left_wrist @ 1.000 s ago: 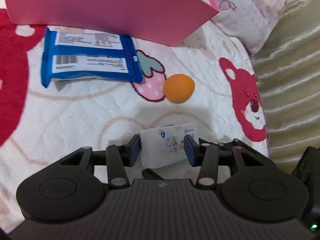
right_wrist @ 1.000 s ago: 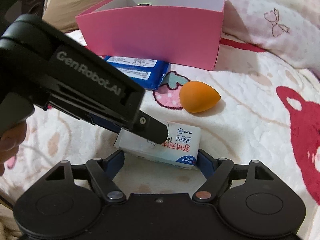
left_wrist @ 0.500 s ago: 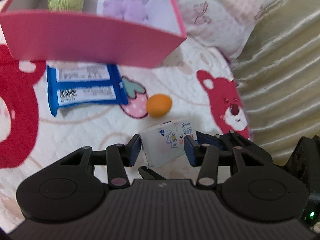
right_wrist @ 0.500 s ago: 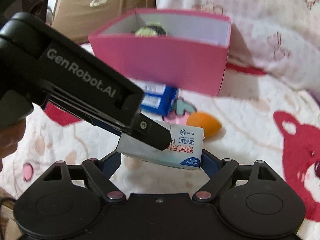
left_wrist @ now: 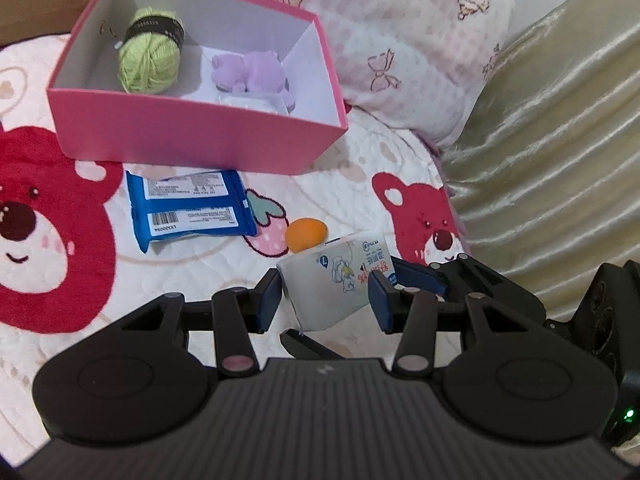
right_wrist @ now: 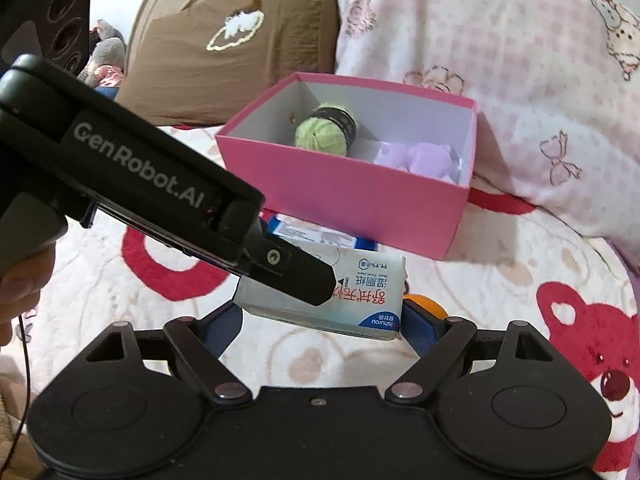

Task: Organize objects
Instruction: 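Lift the white wipes pack with the left tool and carry it toward the pink box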

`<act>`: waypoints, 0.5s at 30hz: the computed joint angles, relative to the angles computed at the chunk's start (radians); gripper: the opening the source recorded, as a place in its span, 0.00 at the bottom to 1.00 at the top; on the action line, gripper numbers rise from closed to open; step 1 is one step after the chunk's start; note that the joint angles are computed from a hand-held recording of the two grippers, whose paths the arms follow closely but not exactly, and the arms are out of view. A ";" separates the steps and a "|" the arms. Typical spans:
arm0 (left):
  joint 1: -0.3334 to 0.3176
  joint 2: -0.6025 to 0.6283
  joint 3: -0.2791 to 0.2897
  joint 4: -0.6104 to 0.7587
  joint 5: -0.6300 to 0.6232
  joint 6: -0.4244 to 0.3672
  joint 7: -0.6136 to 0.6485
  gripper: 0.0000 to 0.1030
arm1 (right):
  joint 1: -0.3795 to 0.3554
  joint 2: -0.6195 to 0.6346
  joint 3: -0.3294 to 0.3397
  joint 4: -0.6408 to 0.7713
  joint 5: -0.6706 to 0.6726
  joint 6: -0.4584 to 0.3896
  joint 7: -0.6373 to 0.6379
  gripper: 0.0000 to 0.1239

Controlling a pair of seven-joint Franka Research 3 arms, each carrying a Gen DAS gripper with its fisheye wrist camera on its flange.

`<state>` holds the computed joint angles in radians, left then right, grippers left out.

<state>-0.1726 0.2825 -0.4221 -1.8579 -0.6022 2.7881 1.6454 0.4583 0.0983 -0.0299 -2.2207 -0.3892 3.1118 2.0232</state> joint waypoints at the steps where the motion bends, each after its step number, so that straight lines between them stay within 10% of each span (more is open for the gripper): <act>1: 0.002 -0.014 0.000 -0.009 -0.001 0.000 -0.001 0.44 | -0.003 -0.007 0.007 -0.002 0.011 0.002 -0.009 0.71; 15: -0.039 -0.153 0.057 -0.083 -0.103 0.022 0.095 0.44 | -0.053 -0.080 0.089 0.002 0.029 0.010 -0.023 0.71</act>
<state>-0.2120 0.1293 -0.3653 -1.9410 -0.7049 2.8104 1.7404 0.4057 0.0184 0.0586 -2.2189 -0.3606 3.1216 2.0002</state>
